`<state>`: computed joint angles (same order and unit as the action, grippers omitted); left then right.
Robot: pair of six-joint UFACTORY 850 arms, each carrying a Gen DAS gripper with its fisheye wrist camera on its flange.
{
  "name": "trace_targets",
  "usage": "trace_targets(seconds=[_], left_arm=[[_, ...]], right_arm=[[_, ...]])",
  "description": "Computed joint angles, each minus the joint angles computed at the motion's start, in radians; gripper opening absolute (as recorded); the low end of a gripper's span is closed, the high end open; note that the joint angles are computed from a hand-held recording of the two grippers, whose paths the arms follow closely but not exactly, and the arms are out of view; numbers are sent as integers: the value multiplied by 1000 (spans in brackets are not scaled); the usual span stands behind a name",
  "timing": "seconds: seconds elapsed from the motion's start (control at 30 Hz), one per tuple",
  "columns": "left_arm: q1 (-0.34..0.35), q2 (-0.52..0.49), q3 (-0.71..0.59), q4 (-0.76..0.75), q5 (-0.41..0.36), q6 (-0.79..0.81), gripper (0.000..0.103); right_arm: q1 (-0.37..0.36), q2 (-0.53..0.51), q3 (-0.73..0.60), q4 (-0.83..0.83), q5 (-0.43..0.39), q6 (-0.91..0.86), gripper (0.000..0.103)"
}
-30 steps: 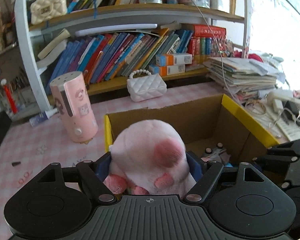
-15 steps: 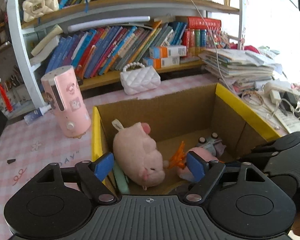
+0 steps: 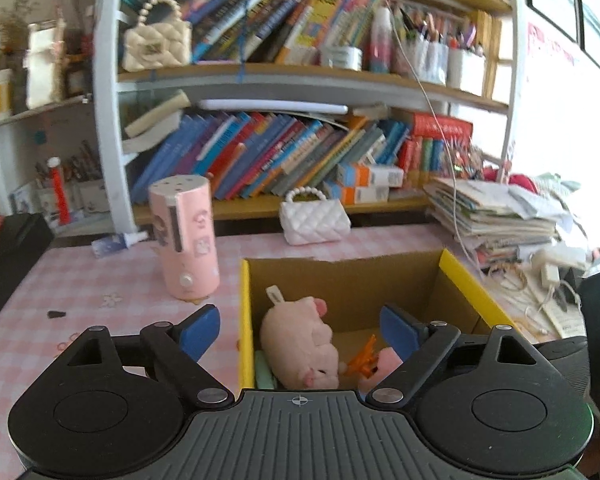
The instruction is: Organize objects
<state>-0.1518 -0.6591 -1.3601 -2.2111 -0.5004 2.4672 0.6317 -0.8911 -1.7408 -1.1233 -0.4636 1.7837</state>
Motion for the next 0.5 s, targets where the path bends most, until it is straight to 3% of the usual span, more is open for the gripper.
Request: trace_targets(seconds=[0.23, 0.5], left_arm=[[36, 64, 100, -87, -27, 61, 93], [91, 128, 206, -113, -51, 100, 95]], right_arm=[[47, 36, 35, -74, -77, 99, 57], [120, 35, 8, -104, -248, 175, 62]])
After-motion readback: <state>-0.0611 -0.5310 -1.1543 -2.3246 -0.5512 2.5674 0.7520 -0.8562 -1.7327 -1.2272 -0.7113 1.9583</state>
